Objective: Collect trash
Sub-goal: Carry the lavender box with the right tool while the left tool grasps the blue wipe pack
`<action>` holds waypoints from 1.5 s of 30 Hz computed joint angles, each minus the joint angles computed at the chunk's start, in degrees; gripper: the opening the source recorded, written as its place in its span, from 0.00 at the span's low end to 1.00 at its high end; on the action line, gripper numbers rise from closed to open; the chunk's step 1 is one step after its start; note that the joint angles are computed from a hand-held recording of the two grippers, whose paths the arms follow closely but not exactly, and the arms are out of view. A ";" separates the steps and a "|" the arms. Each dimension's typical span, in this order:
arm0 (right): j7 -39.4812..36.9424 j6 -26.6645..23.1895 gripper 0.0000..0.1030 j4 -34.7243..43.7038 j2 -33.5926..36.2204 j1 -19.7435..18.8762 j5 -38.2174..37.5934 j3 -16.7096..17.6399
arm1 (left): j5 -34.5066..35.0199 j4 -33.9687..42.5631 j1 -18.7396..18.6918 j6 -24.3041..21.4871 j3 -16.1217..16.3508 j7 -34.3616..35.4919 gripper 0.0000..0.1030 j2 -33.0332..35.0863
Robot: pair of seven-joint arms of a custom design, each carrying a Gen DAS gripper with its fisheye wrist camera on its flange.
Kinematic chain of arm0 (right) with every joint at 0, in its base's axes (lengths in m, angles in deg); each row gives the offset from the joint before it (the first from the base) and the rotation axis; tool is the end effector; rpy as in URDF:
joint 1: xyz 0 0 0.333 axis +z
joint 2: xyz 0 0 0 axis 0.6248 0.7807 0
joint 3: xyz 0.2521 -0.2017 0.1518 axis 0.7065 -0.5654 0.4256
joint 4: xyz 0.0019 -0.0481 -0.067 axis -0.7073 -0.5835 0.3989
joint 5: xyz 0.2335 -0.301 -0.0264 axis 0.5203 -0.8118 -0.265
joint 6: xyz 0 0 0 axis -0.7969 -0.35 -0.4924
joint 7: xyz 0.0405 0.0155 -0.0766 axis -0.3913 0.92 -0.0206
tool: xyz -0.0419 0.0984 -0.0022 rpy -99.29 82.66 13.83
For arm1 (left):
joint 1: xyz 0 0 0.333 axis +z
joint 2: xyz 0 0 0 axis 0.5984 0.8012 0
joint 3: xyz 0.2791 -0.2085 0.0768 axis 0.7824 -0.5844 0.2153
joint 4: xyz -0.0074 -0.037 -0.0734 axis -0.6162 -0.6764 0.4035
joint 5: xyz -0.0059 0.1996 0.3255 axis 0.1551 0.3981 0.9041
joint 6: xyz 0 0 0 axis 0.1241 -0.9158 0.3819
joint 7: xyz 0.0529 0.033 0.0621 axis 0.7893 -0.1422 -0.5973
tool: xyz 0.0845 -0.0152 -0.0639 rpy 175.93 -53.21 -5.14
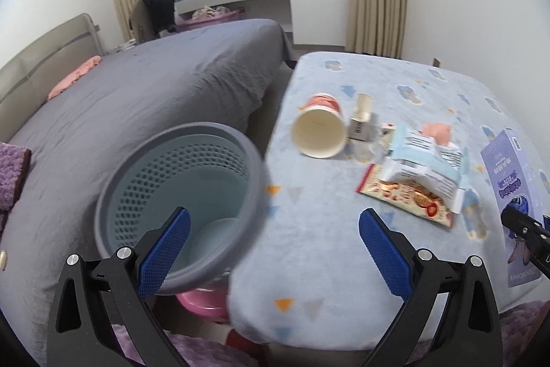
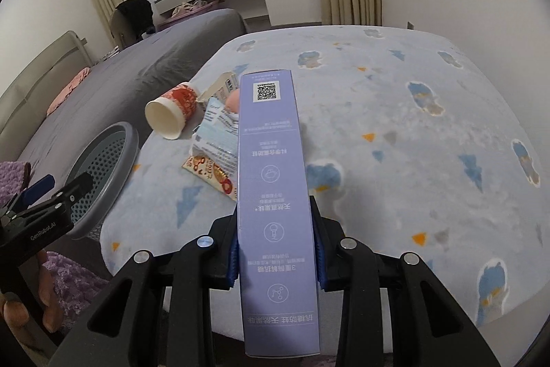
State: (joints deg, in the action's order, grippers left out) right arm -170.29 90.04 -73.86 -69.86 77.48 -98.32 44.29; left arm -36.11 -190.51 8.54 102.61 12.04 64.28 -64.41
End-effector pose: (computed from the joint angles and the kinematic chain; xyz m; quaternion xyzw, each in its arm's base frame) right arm 0.3181 0.4070 0.5281 -0.3295 0.8739 -0.2800 0.2220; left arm 0.5083 -0.4292 0.5481 -0.3372 0.8554 -0.3433 0.1916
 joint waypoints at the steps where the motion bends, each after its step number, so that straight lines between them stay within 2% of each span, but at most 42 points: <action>1: 0.97 -0.18 0.31 -0.85 -0.77 0.10 0.24 0.12 | -0.31 -0.03 -0.24 -0.34 -0.60 0.46 0.94 0.08; 5: 4.86 -1.21 0.31 -4.11 -3.80 0.03 1.73 0.82 | -3.34 1.16 -1.10 -1.99 -3.31 3.60 0.94 1.19; 9: 7.77 -2.54 0.31 -6.07 -5.98 -0.34 2.19 1.79 | -5.45 4.05 -3.13 -3.48 -4.38 4.83 0.94 3.45; 15: 11.44 1.23 0.31 -10.01 -9.42 -1.52 1.13 2.31 | -6.40 8.58 -7.11 -4.23 -4.55 5.25 0.94 7.52; 22: 13.69 3.53 0.31 -12.84 -12.17 -2.97 0.69 3.03 | -1.75 13.43 -12.43 -5.92 -0.78 1.30 0.94 11.85; 26: 14.03 5.66 0.31 -13.77 -12.76 -3.76 0.31 3.30 | 4.60 14.97 -16.25 -6.05 3.70 -3.92 0.94 13.31; 28: 13.35 5.94 0.31 -13.40 -12.37 -4.04 0.00 3.46 | 7.37 14.12 -16.85 -5.44 5.19 -6.51 0.94 12.89; 32: 12.68 6.43 0.31 -13.07 -11.98 -4.35 -0.40 3.51 | 12.49 12.08 -16.83 -4.73 6.73 -10.11 0.94 11.66; 36: 12.15 6.65 0.31 -12.72 -11.59 -4.45 -0.59 3.55 | 13.09 10.60 -14.52 -5.06 5.72 -11.89 0.94 10.51; 41: 12.07 6.45 0.31 -12.16 -11.12 -4.43 -1.02 3.58 | 14.98 7.55 -12.50 -5.98 6.18 -15.37 0.94 8.58; 45: 11.36 6.47 0.31 -11.57 -10.49 -4.40 -1.35 3.51 | 13.99 6.66 -9.47 -7.78 4.74 -15.66 0.94 7.74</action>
